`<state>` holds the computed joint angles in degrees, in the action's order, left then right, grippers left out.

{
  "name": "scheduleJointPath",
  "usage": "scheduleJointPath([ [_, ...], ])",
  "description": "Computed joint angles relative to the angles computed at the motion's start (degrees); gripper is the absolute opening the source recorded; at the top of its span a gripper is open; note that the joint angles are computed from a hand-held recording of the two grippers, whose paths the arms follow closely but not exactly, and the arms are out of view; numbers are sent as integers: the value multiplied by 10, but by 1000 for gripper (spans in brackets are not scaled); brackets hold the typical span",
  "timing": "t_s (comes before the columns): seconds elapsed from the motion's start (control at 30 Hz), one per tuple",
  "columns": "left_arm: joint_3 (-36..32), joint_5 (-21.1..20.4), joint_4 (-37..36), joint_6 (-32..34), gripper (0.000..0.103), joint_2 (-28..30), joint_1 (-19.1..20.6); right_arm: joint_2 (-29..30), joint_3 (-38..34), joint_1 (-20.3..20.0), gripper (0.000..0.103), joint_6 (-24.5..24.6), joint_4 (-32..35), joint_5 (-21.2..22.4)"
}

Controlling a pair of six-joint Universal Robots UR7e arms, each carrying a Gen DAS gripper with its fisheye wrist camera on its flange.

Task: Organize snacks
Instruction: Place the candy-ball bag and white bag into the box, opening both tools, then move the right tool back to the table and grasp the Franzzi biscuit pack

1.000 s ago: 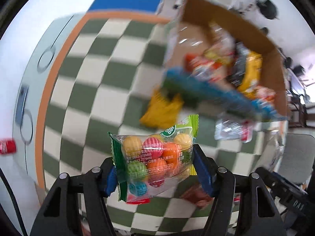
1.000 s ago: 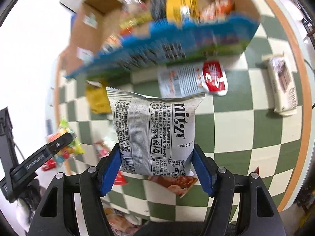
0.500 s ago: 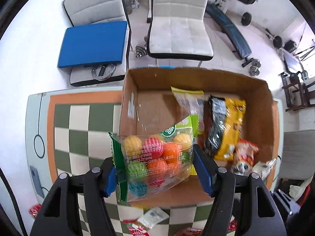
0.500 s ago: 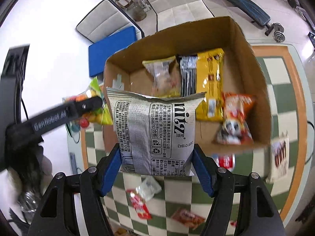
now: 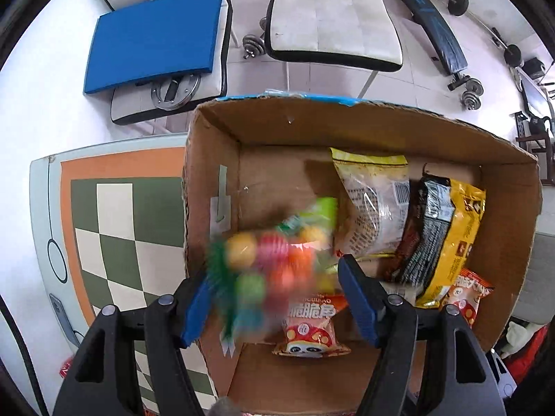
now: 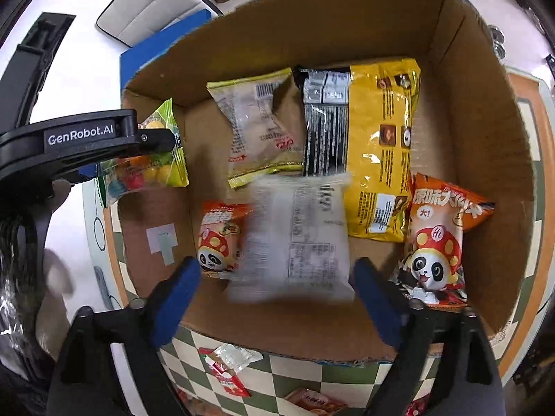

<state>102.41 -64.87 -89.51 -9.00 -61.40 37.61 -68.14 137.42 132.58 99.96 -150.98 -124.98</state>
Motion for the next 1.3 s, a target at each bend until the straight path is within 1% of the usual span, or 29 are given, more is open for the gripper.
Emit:
scheduleJointPath([
  [0.07, 0, -5, -1, 0, 94, -1, 0, 2, 6, -3, 93, 0, -10, 5],
  [0.2, 1, -13, -2, 0, 94, -10, -4, 4, 6, -5, 93, 4, -2, 8],
  [0.4, 16, -37, -5, 10, 94, -49, -12, -4, -5, 13, 94, 28, 35, -1],
  [0.47, 27, -44, -13, 9, 94, -75, -19, -8, -14, 24, 94, 42, 60, -9],
  [0.53, 37, -62, -14, 11, 94, -105, -26, -10, -21, 38, 94, 54, 75, -18],
  [0.63, 57, -66, -22, 8, 94, -156, -41, -11, -39, 60, 94, 76, 120, -33],
  [0.7, 71, -58, -31, 0, 94, -190, -53, -8, -59, 80, 94, 97, 164, -42],
  [0.8, 90, -55, -33, -11, 94, -245, -70, 0, -92, 118, 94, 142, 230, -51],
  [0.87, 110, -43, -35, -20, 94, -289, -88, 2, -105, 144, 94, 181, 260, -51],
  [0.93, 133, -31, -31, -34, 94, -334, -112, 4, -114, 177, 94, 239, 292, -47],
  [0.97, 145, -24, -25, -43, 94, -353, -124, 3, -113, 195, 94, 275, 304, -45],
  [1.0, 155, -21, -19, -53, 94, -370, -134, 1, -115, 216, 94, 327, 328, -40],
  [1.07, 181, -28, 0, -75, 94, -404, -157, -3, -112, 247, 94, 403, 363, -18],
  [1.1, 195, -37, 13, -88, 94, -417, -166, -7, -106, 262, 94, 445, 378, -1],
  [1.13, 206, -49, 22, -98, 94, -426, -171, -10, -100, 274, 94, 474, 390, 17],
  [1.2, 228, -67, 39, -123, 94, -437, -181, -20, -83, 292, 94, 514, 394, 53],
  [1.23, 244, -81, 43, -136, 94, -441, -183, -28, -63, 300, 94, 529, 385, 79],
  [1.3, 271, -92, 51, -165, 94, -450, -197, -42, -29, 300, 94, 528, 366, 113],
])
